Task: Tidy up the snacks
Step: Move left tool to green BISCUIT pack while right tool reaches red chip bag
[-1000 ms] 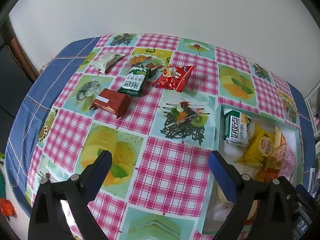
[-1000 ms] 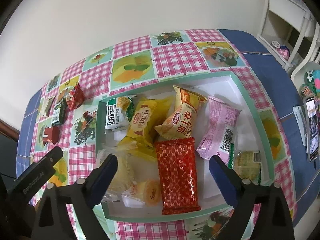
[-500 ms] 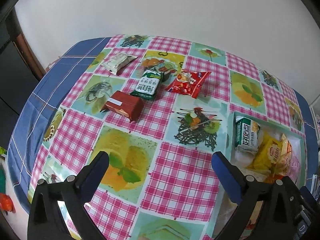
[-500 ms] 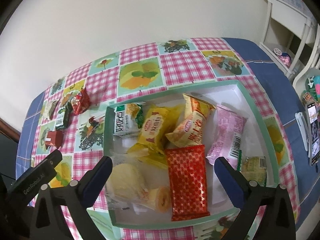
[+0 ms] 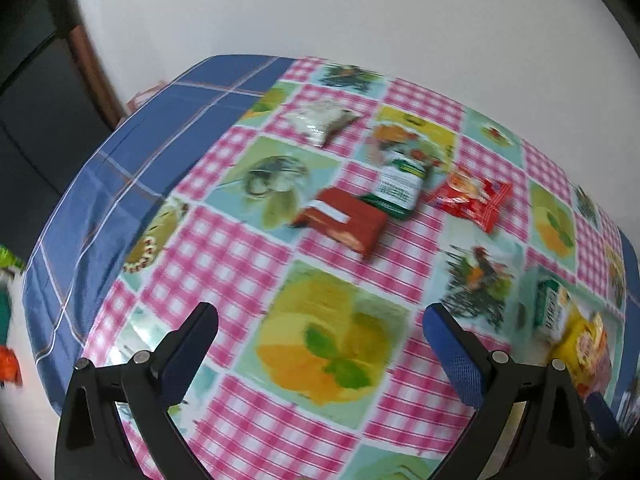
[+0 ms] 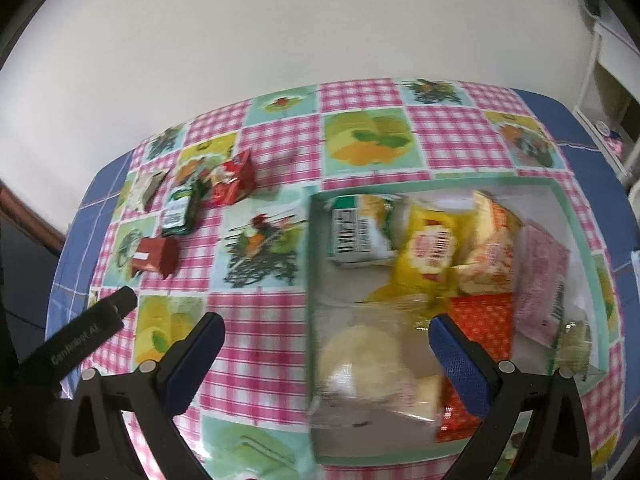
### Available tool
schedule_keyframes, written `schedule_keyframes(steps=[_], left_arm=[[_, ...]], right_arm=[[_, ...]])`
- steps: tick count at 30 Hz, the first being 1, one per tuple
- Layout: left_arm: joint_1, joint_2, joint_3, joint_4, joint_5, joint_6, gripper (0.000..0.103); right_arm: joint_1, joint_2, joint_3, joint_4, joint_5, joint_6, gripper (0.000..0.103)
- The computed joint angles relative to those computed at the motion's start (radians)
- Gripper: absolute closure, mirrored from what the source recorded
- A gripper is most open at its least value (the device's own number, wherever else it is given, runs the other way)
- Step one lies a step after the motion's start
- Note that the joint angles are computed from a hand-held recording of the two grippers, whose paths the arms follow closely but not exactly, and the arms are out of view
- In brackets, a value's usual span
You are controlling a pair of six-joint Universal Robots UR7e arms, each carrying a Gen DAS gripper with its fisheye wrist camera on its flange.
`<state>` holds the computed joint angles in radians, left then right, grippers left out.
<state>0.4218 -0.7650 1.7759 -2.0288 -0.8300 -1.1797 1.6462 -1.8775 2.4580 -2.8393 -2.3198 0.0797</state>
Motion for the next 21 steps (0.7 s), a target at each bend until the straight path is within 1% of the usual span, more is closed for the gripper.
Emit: schedule_keyframes(steps=[7, 14, 21], left_arm=[[0.036, -0.055, 0.026, 0.028, 0.025, -0.035, 0.001], [0.054, -0.066, 0.032, -0.007, 0.032, 0.002, 0.001], [0.082, -0.039, 0.016, -0.074, 0.004, 0.056, 0.001]], right_arm=[[0.042, 0.093, -0.012, -0.033, 0.014, 0.019, 0.000], [0.067, 0.177, -0.025, -0.064, 0.016, 0.013, 0.000], [0.065, 0.232, -0.047, -0.135, 0.021, -0.025, 0.000]])
